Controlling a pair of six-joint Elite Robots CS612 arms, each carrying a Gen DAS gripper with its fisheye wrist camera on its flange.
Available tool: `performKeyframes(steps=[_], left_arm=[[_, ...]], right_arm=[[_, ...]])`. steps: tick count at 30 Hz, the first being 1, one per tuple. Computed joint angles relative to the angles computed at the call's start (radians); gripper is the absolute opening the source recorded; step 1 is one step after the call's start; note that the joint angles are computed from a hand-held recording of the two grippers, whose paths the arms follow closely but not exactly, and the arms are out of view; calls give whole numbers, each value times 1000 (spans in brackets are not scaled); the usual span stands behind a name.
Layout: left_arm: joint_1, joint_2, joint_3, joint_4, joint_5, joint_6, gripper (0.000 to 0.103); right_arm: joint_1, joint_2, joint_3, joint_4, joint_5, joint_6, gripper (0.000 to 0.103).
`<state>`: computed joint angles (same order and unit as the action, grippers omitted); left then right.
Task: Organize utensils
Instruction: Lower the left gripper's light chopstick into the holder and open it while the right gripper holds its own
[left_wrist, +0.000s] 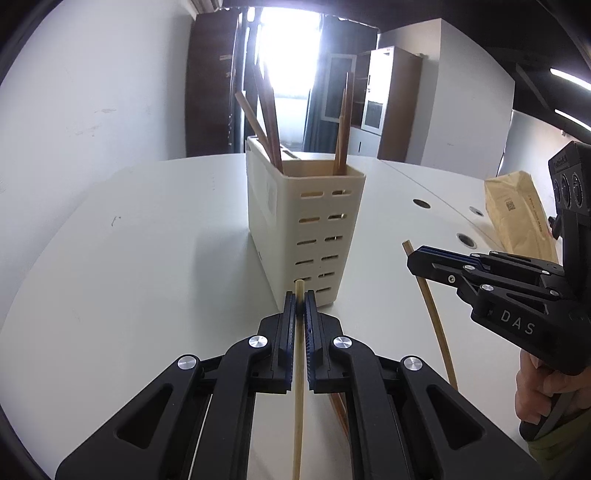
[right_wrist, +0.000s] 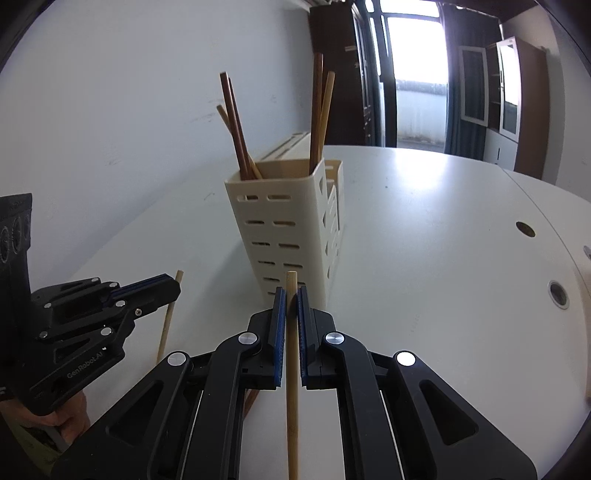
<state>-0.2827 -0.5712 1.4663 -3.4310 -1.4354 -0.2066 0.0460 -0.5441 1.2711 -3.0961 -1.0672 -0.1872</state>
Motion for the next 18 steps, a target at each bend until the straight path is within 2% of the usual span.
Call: performKeyframes(steps=[9, 18], left_arm=[[-12, -21, 17, -76, 15, 20, 4], [-20, -41, 16, -138, 29, 66, 3]], right_arm=[[-8, -32, 12, -114, 30, 22, 7], [-9, -51, 5, -172, 40, 25, 7]])
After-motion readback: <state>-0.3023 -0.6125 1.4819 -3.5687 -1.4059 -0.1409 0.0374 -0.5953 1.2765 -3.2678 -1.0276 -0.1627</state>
